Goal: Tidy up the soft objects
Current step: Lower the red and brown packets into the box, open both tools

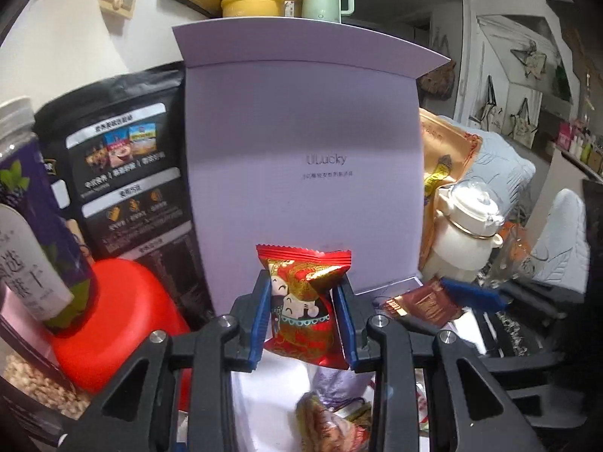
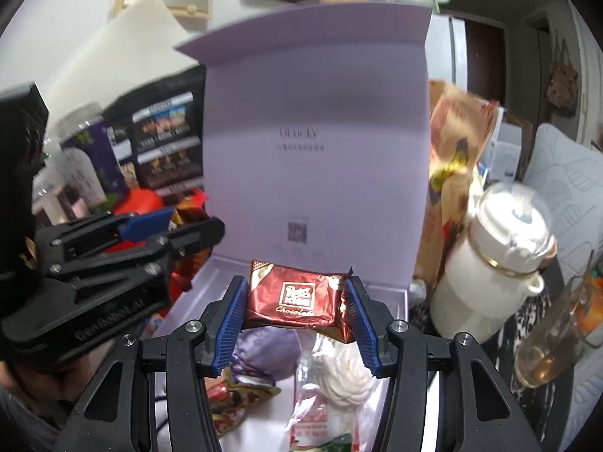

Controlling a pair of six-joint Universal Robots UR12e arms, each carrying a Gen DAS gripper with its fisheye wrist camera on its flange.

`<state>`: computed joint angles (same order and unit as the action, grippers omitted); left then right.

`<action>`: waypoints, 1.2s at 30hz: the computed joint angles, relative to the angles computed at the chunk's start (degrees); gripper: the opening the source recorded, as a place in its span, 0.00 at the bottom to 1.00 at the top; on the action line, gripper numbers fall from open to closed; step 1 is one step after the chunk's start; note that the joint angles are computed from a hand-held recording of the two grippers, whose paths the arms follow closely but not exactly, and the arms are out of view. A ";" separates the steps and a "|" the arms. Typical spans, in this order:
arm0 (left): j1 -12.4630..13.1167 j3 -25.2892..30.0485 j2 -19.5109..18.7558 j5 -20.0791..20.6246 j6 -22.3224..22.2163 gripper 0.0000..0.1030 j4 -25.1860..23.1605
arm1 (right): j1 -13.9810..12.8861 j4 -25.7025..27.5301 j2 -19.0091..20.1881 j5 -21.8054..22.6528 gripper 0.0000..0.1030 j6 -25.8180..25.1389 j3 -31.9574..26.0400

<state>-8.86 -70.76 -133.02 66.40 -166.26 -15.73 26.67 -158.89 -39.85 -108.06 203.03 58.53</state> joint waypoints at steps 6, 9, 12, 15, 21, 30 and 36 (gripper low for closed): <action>-0.41 -0.07 0.03 0.56 0.56 0.31 -2.63 | -0.41 1.75 -0.13 1.09 0.51 1.37 0.28; -0.66 0.25 -0.26 1.56 0.54 0.31 -3.69 | -0.69 3.48 -0.10 1.94 0.51 2.44 0.25; -1.21 0.88 -0.87 3.40 1.80 0.31 -5.33 | -0.63 4.93 -0.02 0.98 0.51 2.15 0.20; -1.68 1.83 -1.53 3.79 3.23 0.31 -8.27 | -0.04 8.10 0.94 -2.51 0.51 0.26 -1.31; -2.38 2.88 -2.53 6.17 4.28 0.31 -10.10 | -0.44 11.97 1.72 -1.56 0.51 1.58 -2.14; -2.68 6.02 -4.19 7.39 3.64 0.31 -16.06 | -0.80 14.15 1.67 0.20 0.52 2.39 -2.26; -3.10 7.69 -5.02 8.93 3.42 0.31 -19.68 | -0.98 18.51 2.29 1.48 0.59 2.79 -4.14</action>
<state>-11.96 -63.07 -138.04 75.33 -162.84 -35.41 25.69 -140.39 -37.55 -106.58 205.82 54.39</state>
